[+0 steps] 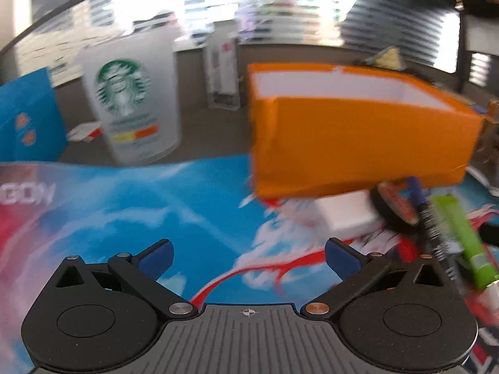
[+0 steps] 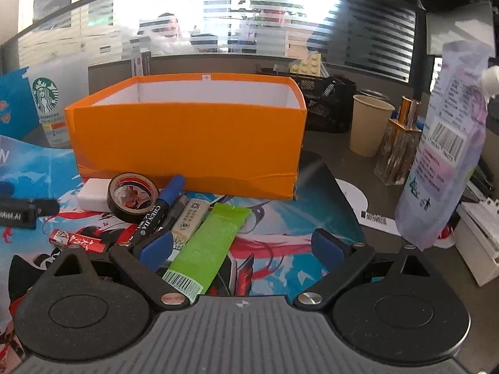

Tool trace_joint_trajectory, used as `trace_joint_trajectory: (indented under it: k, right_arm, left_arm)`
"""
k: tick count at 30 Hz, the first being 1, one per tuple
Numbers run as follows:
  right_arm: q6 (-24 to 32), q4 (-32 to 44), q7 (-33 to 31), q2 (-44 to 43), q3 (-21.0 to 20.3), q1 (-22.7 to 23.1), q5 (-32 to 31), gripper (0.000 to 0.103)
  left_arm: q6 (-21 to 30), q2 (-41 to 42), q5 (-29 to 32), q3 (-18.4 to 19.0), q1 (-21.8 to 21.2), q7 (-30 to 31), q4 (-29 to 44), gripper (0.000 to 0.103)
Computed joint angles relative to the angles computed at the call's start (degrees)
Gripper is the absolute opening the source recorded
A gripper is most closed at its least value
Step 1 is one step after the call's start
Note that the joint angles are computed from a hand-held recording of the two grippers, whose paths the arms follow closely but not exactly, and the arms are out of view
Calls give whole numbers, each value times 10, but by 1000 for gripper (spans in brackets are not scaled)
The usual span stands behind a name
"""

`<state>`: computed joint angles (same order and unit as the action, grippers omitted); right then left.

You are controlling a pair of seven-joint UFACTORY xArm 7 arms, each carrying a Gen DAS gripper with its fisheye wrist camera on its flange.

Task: Organize rigid objects
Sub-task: 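Withdraw both tools from the box back toward the cluttered mat, then grasp the red stick with left tool while right tool grasps the green tube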

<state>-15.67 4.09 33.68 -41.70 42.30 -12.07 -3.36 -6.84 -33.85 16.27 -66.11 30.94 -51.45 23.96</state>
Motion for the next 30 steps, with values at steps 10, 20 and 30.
trace_joint_trajectory:
  k: [10, 20, 30]
  right_arm:
    - [28, -7, 32, -35, -1, 5, -22, 96]
    - [29, -8, 39, -35, -5, 4, -37, 96]
    - [29, -5, 35, -26, -2, 3, -42, 96]
  left_arm:
    - [-46, 85, -4, 26, -49, 104, 19, 103]
    - [-46, 148, -48, -62, 20, 186, 53, 103]
    - [-13, 67, -58, -25, -5, 143, 8, 103]
